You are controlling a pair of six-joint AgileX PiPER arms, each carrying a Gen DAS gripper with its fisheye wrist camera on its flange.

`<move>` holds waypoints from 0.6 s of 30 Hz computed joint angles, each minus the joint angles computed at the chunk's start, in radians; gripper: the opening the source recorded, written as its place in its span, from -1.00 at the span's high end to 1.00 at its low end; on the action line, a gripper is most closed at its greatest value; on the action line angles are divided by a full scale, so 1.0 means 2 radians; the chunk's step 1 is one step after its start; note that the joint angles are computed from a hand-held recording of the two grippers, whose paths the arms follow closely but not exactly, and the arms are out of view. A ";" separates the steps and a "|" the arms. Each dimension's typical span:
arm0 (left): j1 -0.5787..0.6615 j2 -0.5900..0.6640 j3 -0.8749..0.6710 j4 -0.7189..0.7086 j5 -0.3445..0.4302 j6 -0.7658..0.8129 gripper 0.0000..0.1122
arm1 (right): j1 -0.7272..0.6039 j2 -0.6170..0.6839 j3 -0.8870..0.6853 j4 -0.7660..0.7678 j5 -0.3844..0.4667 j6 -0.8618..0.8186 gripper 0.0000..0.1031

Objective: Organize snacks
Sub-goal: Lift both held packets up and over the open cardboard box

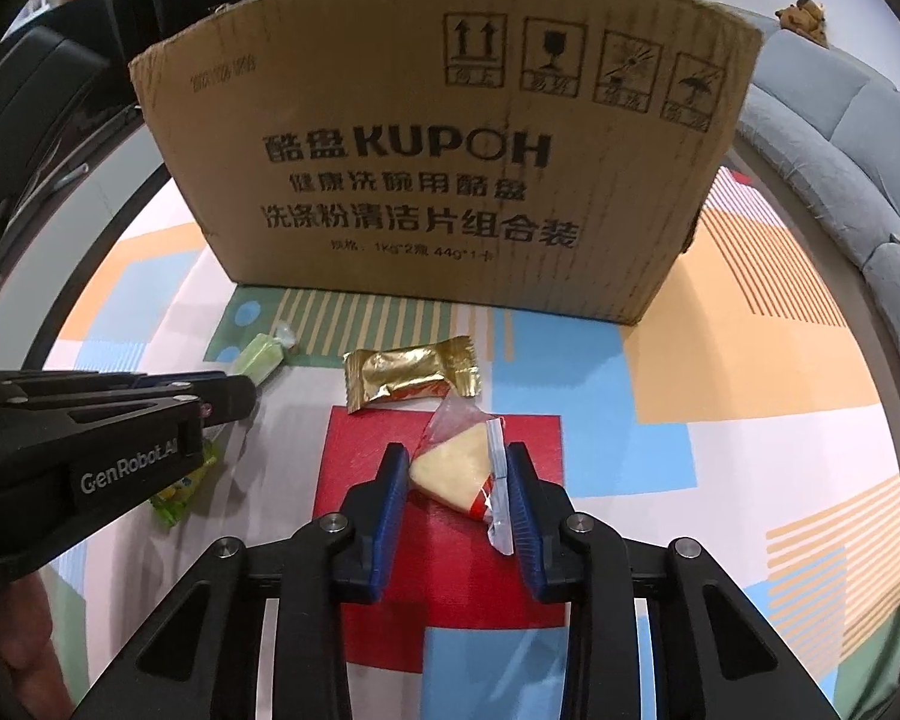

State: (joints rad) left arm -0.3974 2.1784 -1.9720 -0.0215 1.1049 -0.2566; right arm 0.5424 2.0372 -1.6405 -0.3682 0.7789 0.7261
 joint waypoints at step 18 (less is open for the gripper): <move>-0.016 -0.037 -0.024 0.031 0.035 -0.031 0.83 | 0.008 -0.089 0.044 -0.023 0.016 0.016 0.35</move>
